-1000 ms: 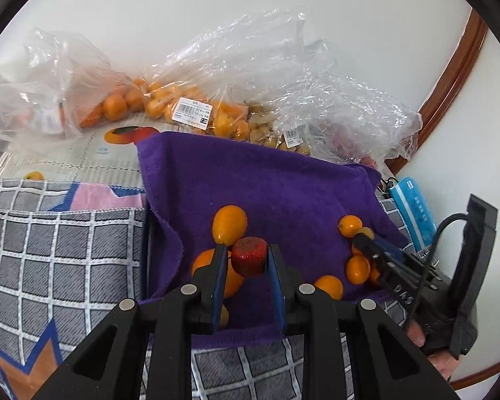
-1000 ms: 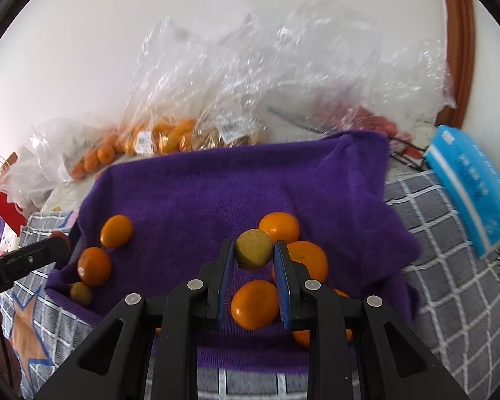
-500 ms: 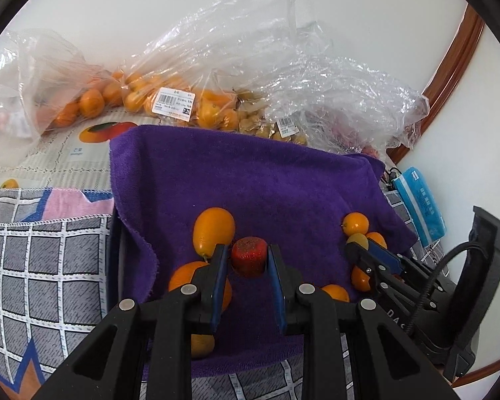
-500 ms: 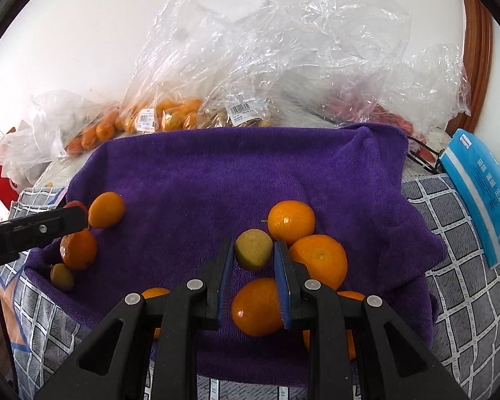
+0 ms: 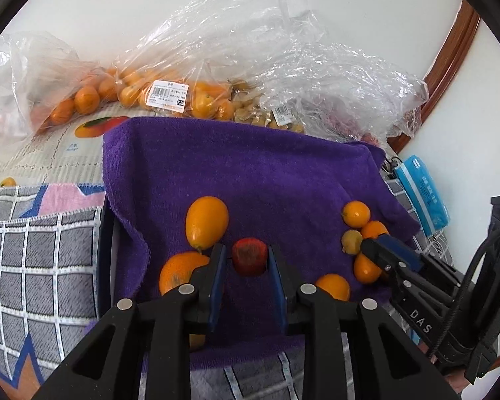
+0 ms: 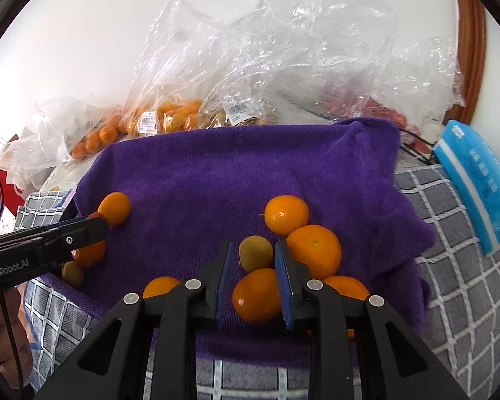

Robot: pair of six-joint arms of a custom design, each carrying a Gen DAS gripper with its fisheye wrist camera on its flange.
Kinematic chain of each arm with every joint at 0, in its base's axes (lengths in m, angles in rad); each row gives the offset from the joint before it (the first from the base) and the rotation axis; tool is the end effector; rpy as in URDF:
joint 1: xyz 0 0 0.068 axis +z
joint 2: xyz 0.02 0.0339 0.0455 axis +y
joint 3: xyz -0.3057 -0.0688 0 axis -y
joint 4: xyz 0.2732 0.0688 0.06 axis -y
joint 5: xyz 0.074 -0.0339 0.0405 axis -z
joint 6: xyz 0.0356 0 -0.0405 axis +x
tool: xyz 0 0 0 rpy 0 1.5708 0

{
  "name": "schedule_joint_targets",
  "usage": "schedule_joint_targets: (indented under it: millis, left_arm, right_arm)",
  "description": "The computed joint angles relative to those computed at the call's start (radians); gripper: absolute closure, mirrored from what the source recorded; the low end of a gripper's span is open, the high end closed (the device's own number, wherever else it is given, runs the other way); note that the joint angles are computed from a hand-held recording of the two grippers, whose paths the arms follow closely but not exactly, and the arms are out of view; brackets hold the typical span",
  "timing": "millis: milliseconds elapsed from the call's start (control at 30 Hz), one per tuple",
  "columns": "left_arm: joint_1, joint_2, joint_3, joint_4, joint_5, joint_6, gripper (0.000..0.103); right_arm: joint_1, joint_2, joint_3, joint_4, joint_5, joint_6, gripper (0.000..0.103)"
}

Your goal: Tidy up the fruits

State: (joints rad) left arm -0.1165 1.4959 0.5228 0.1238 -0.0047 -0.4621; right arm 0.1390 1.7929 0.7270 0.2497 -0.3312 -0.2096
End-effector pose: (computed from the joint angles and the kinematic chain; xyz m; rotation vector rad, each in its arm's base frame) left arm 0.2710 -0.0315 0.1440 -0.4211 2.3999 -0.2567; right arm 0.3408 0.0594 0.1232 -0.5618 2.2915 0.3603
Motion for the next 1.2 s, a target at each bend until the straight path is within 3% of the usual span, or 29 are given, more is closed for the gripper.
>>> schedule_joint_targets:
  millis: [67,267,467,567,600,700,833,933,1000,1067,1133,1200]
  left_arm:
    - [-0.011,-0.047,-0.016,-0.027,-0.007,-0.005,0.073]
    - [-0.058,-0.269,-0.089,-0.14,-0.067,-0.041,0.064]
    - [-0.187,-0.574,-0.134,-0.384,-0.214,-0.11,0.062]
    - [-0.296,-0.719,-0.135,-0.524,-0.302,-0.185,0.051]
    - [-0.367,-0.769,-0.13,-0.584,-0.366,-0.232,0.043]
    - [-0.609,-0.827,-0.099,-0.741,-0.583,-0.405,0.035]
    - [-0.926,-0.772,-0.033,-0.961,-0.814,-0.707,0.026]
    - [-1.086,-0.694,0.014,-1.106,-0.895,-0.93,0.021]
    - [-1.193,-0.628,0.045,-1.223,-0.937,-1.116,0.018]
    - [-1.258,-0.582,0.065,-1.296,-0.954,-1.229,0.017]
    - [-1.309,-0.528,0.089,-1.372,-0.962,-1.339,0.017]
    - [-1.353,-0.49,0.107,-1.439,-0.965,-1.434,0.017]
  right_arm:
    - [-0.003,-0.046,-0.039,0.023,0.027,0.014,0.065]
    - [-0.041,-0.216,-0.116,-0.039,0.015,0.039,0.063]
    - [-0.109,-0.468,-0.19,-0.19,-0.025,0.051,0.058]
    - [-0.146,-0.627,-0.23,-0.284,-0.045,0.026,0.058]
    - [-0.159,-0.688,-0.245,-0.314,-0.049,0.02,0.059]
    - [-0.231,-0.87,-0.273,-0.442,-0.096,-0.011,0.055]
    - [-0.35,-1.02,-0.283,-0.584,-0.164,-0.072,0.049]
    - [-0.464,-1.083,-0.277,-0.692,-0.233,-0.144,0.049]
    - [-0.54,-1.116,-0.279,-0.741,-0.272,-0.182,0.034]
    - [-0.661,-1.155,-0.285,-0.787,-0.379,-0.246,0.016]
    - [-0.732,-1.174,-0.283,-0.825,-0.437,-0.296,0.009]
    - [-0.775,-1.194,-0.28,-0.861,-0.458,-0.34,0.009]
